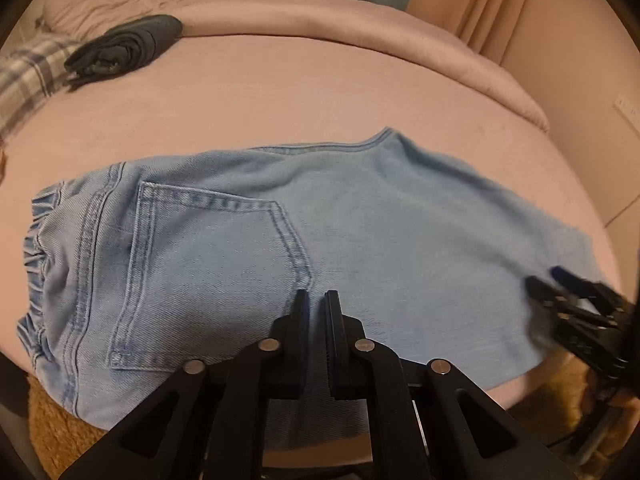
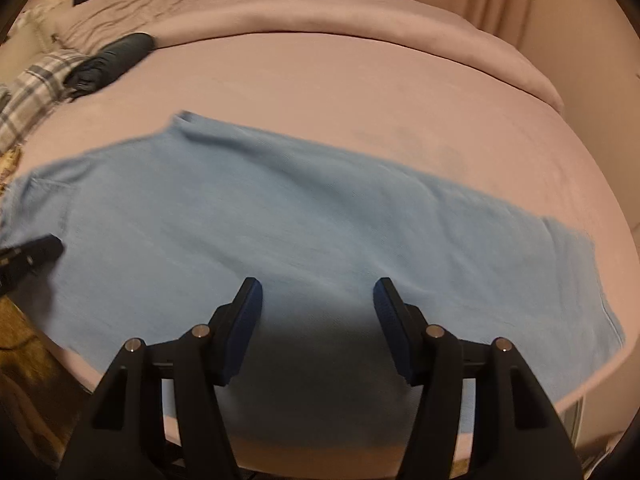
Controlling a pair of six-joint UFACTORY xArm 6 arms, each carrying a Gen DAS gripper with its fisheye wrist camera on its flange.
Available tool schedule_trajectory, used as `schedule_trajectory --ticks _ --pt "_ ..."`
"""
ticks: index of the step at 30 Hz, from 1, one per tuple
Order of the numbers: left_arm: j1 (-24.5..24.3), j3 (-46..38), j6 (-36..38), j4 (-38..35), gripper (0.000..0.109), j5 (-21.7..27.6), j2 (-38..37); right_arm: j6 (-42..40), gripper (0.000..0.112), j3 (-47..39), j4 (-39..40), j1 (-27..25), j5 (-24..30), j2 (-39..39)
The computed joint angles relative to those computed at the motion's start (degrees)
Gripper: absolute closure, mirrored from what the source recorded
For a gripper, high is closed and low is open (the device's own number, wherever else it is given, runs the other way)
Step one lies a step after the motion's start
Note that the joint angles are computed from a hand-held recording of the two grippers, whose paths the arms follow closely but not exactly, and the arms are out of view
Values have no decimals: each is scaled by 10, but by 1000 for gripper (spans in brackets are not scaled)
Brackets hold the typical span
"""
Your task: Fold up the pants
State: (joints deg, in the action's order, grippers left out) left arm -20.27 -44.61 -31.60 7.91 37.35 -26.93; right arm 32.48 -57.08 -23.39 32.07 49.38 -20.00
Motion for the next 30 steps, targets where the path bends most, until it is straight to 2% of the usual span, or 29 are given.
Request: schedule_trajectory --ticks 2,6,8,12,14,15,16,18,19,21,23,27,30 --pt "2 3 5 -7 103 3 -3 22 52 31 -28 -5 -13 -27" --pt "13 7 11 -35 103 1 -5 53 53 56 -30 -34 -25 -49" --pt "14 9 12 -45 103 0 -7 40 53 67 -18 -54 -32 -62" --pt "10 10 2 -38 103 5 -11 63 51 70 -46 -73 -20 -72" --pt "7 12 -5 -31 103 9 -16 117 49 59 -108 -77 25 -64" --pt "6 11 -7 -30 103 10 -16 126 42 62 -125 -87 38 -69" --pt "6 6 -7 -31 103 10 -10 130 40 72 -118 -101 28 -79" --pt "10 3 1 -39 103 17 -11 112 42 100 -50 -146 -30 -97" --pt "11 0 8 -47 103 22 -11 105 47 99 -37 -154 -30 -100" --pt "9 -13 28 -68 103 37 -10 133 48 86 -83 -145 16 -106" --pt "3 -28 38 -77 103 44 -7 155 48 87 -114 -143 39 -121" --pt "-17 -58 87 -128 103 26 16 170 47 111 -102 -184 56 -178" --pt "-30 -93 110 -149 103 37 56 190 46 128 -104 -208 78 -220"
